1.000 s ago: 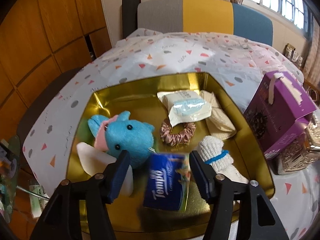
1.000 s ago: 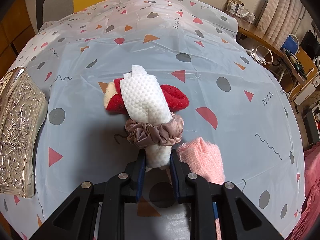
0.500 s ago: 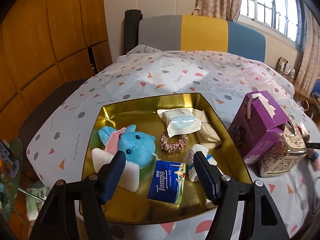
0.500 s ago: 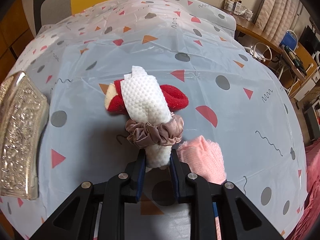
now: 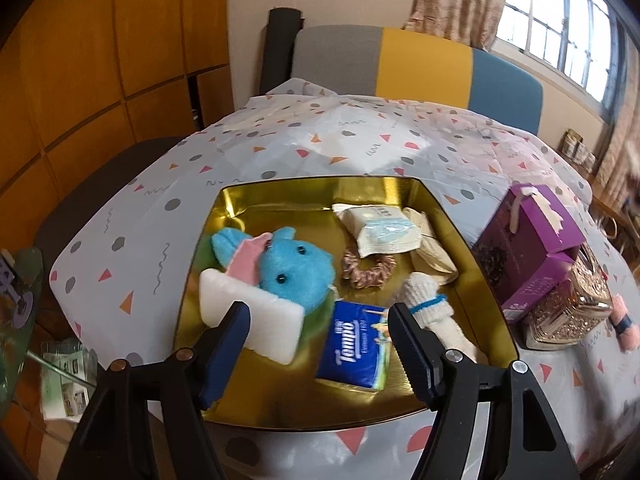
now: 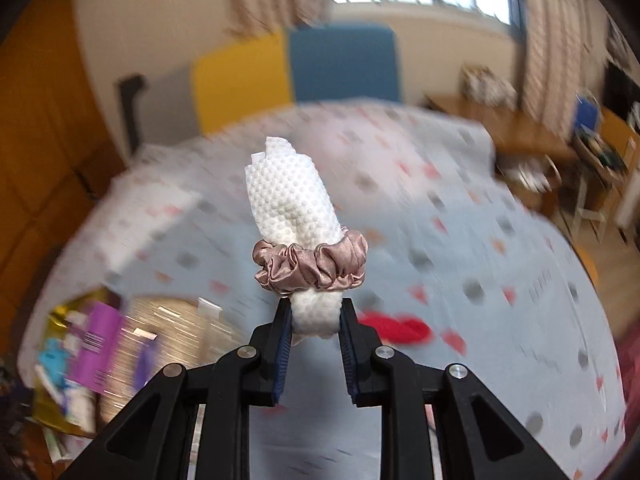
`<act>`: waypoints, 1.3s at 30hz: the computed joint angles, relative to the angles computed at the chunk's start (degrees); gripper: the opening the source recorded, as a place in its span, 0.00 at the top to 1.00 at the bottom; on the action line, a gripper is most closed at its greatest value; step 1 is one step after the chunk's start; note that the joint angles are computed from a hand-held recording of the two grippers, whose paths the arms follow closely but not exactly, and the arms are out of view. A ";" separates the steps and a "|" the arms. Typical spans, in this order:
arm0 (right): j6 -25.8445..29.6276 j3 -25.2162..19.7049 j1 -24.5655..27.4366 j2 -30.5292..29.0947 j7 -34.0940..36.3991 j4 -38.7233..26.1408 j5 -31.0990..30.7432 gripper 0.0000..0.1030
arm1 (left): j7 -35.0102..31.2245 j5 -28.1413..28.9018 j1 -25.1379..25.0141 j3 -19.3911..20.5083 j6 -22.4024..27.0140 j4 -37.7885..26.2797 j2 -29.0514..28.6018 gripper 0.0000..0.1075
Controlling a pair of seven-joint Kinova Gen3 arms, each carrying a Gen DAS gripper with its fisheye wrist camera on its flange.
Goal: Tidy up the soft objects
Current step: 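Carry the white mesh puff into the gold tray and open the right gripper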
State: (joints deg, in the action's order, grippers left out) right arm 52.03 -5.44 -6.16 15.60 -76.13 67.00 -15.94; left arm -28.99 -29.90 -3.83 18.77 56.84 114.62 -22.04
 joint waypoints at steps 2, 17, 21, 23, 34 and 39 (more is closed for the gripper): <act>-0.65 -1.91 -1.44 -1.93 2.10 -0.23 -1.00 0.79 | 0.17 0.38 -0.48 -1.04 0.05 0.55 -0.96 0.33; 10.57 -8.49 -26.36 7.71 4.54 -6.25 1.14 0.79 | -4.59 5.19 -5.46 -5.68 -1.13 4.73 -6.68 0.32; 13.98 -6.66 -30.51 14.89 -0.33 -11.61 4.26 0.76 | -6.28 6.60 -6.48 -6.41 -1.79 5.38 -7.24 0.31; 15.49 -6.62 -30.69 17.46 -1.06 -13.68 4.11 0.74 | -6.85 7.20 -7.03 -6.55 -2.25 5.68 -7.28 0.31; 10.36 -6.99 -28.14 12.42 -0.49 -5.89 3.93 0.57 | -8.39 8.47 -8.71 -5.06 -2.89 5.16 -7.72 0.31; 6.00 -7.53 -26.34 7.03 1.41 1.20 3.71 0.57 | -8.64 8.55 -8.68 -3.27 -2.57 4.07 -7.86 0.30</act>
State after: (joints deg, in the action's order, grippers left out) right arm 58.03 -12.97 -32.49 22.63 -74.72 68.20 -12.23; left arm -37.63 -21.35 -12.52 15.50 54.27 118.69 -29.89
